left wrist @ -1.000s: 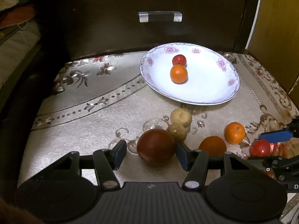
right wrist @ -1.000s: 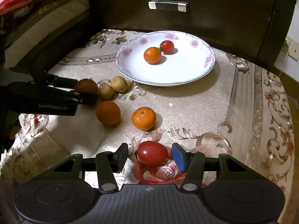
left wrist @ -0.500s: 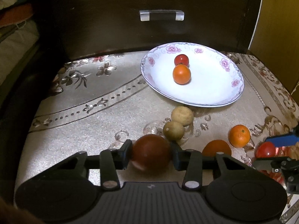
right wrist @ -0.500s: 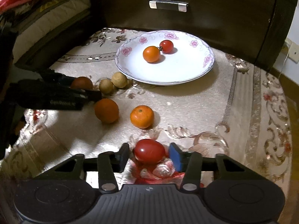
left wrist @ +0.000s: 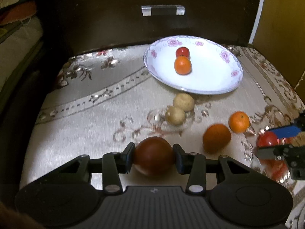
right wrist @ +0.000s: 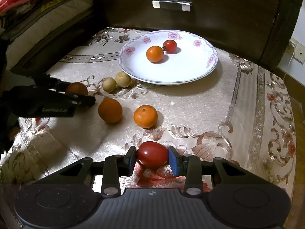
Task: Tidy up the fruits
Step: 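Carry both tomatoes to the plate while the right gripper releases its tomato inside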
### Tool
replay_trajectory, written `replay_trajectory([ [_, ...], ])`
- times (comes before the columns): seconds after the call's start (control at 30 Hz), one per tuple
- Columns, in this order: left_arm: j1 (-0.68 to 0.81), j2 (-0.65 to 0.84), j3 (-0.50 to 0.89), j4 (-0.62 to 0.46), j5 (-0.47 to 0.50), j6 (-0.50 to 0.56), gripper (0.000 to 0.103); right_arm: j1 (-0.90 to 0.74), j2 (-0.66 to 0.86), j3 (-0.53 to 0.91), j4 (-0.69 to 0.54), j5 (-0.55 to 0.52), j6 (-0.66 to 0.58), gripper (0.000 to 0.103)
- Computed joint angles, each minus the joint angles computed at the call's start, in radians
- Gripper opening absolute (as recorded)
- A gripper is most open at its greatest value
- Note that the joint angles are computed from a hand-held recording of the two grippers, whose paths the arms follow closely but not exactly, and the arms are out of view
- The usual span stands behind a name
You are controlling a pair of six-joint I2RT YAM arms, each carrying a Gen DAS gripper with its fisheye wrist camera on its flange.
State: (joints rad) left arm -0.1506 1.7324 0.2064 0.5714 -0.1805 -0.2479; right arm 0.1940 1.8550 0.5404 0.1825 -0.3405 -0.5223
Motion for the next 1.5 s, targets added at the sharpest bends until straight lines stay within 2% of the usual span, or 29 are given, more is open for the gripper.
replay_trajectory([
  [0.27, -0.074, -0.071, -0.037, -0.078, -0.05, -0.051, 0.049, 0.018, -0.006, 0.0, -0.015, 0.02, -0.019, 0.034],
  [0.53, -0.1, -0.078, -0.043, -0.093, -0.086, -0.071, 0.054, 0.019, -0.01, 0.0, -0.023, 0.026, -0.038, 0.035],
  [0.77, -0.125, -0.104, -0.048, -0.132, -0.107, -0.107, 0.054, 0.022, -0.018, 0.0, -0.033, 0.038, -0.042, 0.035],
  [0.9, -0.128, -0.142, -0.03, -0.212, -0.095, -0.126, 0.049, 0.026, -0.03, -0.005, -0.044, 0.049, -0.046, 0.032],
  [1.13, -0.119, -0.199, 0.021, -0.352, -0.054, -0.12, 0.048, 0.033, -0.042, 0.006, -0.069, 0.045, -0.029, 0.032],
  [1.5, -0.106, -0.223, 0.119, -0.373, -0.006, -0.074, 0.048, 0.07, -0.048, 0.081, -0.093, 0.017, 0.056, 0.032],
])
